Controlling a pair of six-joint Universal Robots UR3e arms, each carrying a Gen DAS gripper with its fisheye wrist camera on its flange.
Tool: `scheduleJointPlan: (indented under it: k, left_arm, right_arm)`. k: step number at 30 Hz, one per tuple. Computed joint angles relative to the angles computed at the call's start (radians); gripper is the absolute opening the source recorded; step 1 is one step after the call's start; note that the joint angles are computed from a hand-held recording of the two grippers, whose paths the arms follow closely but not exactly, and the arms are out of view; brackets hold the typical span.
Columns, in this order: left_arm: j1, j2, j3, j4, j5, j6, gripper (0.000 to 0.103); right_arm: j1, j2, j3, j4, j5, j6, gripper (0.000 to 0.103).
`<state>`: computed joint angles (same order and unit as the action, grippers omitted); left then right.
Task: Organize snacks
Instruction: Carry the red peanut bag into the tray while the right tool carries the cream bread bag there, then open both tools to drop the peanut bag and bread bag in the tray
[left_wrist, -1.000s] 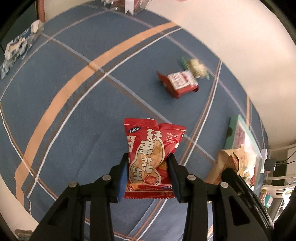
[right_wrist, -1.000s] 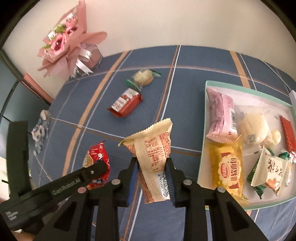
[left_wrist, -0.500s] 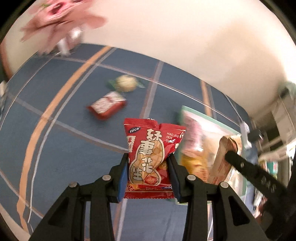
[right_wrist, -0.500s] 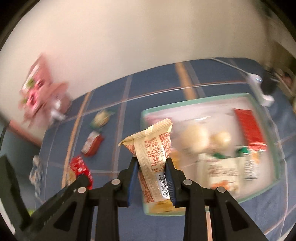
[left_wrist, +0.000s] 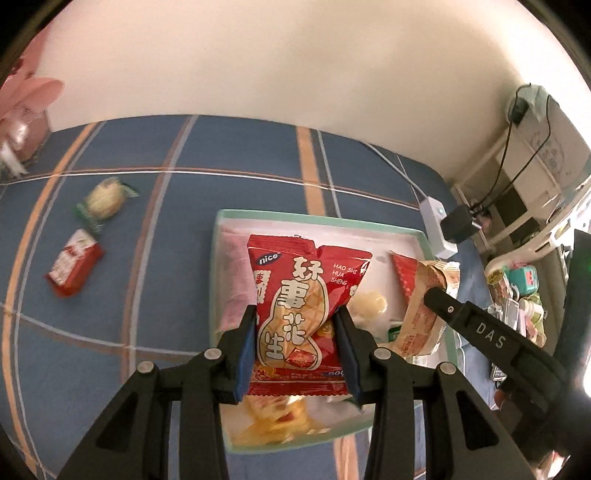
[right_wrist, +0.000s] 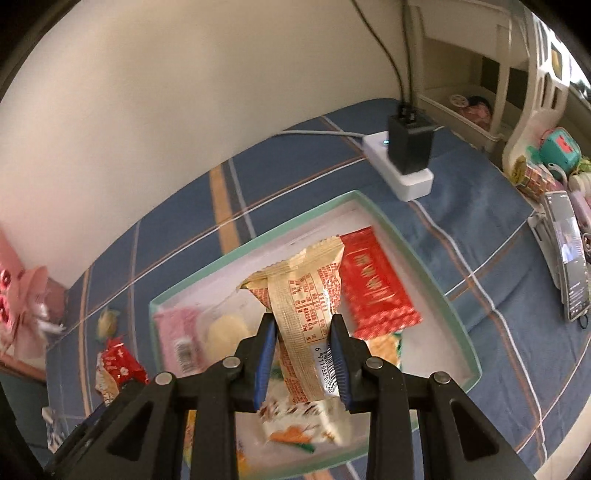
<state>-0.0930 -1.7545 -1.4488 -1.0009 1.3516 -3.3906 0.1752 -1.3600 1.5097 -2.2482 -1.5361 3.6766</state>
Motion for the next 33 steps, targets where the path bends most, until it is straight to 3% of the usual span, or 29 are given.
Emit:
scheduleJointPlan:
  k: [5,8,14,16,17,18,20,23,30,33]
  left_arm:
    - [-0.047,-0.124,0.118,-0.009,0.004,-0.014,0.043]
    - [-0.057,-0.144,0.129,0.006,-0.002,-0.010,0.060]
    - [-0.038,-0.110,0.084,0.020,-0.003,-0.026,0.062]
    - [-0.020,-0.087,0.062,0.021,-0.006,-0.039,0.071]
    - [-0.011,-0.075,0.054,0.019,0.001,-0.049,0.079]
    - [-0.001,-0.062,0.043,0.018,0.006,-0.056,0.081]
    - [0.022,-0.035,0.022,0.012,0.011,-0.074,0.083]
    - [0.051,-0.005,0.000,-0.009,0.023,-0.092,0.090]
    - [0.090,0.043,-0.063,-0.034,0.082,-0.104,0.095]
    - [0.107,0.067,-0.101,-0.031,0.099,-0.104,0.101]
  right_arm:
    - [-0.026,0.015,0.017,-0.038,0.005,-0.008,0.031]
    - [-0.038,0.014,0.028,-0.041,0.026,-0.004,0.032]
    - [-0.044,0.006,0.037,-0.034,0.045,0.001,0.032]
    - [-0.044,0.006,0.034,-0.030,0.060,-0.003,0.034]
    - [-0.046,0.007,0.032,-0.026,0.068,-0.004,0.042]
    - [-0.047,0.009,0.029,-0.019,0.076,-0.003,0.060]
    - [-0.050,0.007,0.036,-0.024,0.091,0.002,0.074]
    - [-0.047,0.015,0.017,0.010,0.103,-0.003,0.075]
    - [-0.017,0.038,-0.042,0.081,0.093,-0.016,0.099]
    - [0.004,0.043,-0.071,0.108,0.069,-0.023,0.103]
